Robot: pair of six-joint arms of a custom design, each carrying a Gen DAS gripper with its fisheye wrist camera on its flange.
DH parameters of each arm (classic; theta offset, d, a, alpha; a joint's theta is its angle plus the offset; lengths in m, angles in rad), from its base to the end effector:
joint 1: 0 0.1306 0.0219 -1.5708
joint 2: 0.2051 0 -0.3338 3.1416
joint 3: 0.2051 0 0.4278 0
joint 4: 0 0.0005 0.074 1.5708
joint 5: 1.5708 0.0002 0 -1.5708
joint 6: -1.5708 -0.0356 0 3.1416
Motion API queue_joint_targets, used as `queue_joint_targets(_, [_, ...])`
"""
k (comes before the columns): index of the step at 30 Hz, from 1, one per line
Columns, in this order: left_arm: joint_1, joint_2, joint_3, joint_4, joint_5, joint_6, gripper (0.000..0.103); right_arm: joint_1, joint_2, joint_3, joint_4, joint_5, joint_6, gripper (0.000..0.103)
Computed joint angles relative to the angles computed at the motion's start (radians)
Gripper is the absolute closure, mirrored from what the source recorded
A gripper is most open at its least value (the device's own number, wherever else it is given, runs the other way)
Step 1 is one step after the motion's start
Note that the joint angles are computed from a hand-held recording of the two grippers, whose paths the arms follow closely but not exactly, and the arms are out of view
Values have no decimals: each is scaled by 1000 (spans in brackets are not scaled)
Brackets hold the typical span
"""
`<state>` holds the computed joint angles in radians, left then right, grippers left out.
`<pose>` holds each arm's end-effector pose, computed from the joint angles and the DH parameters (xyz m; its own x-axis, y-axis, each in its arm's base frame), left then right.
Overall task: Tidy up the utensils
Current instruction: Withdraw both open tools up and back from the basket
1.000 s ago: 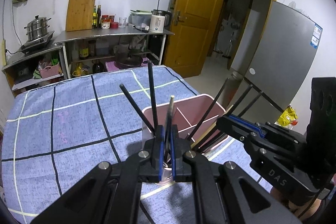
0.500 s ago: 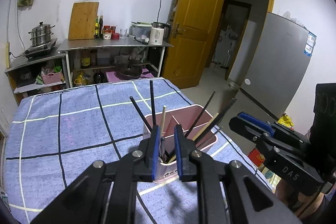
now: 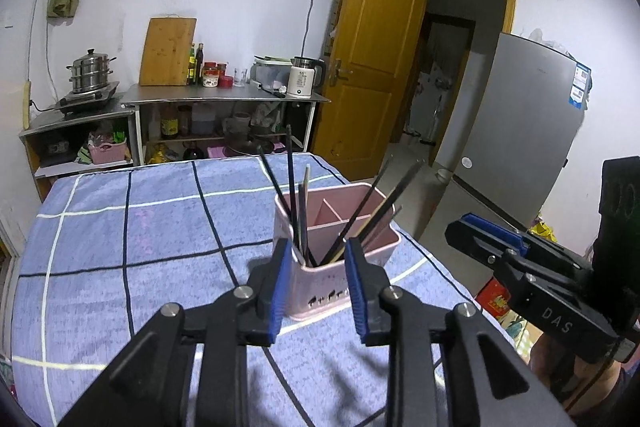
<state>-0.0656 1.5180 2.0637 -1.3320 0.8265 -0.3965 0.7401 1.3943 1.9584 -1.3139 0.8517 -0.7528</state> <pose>0.5045 -0.0599 0.6130 -0.4340 0.2907 -0.8527 0.7920 0.5742 -0.2074 0.3611 0.2929 0.6264 -0.3930 0.2510 -0.8846 0.3166 0.9401 0.1261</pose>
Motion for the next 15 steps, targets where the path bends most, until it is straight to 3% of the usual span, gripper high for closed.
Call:
queue_joint_targets(8, [42,-127,-207,91,15,-22,66,69,-15,-61,2,57,-42,75])
queue_joint_targets(15, [82,-235,-377,219,16,-3,65,111,-24,-119,4,107,-106,75])
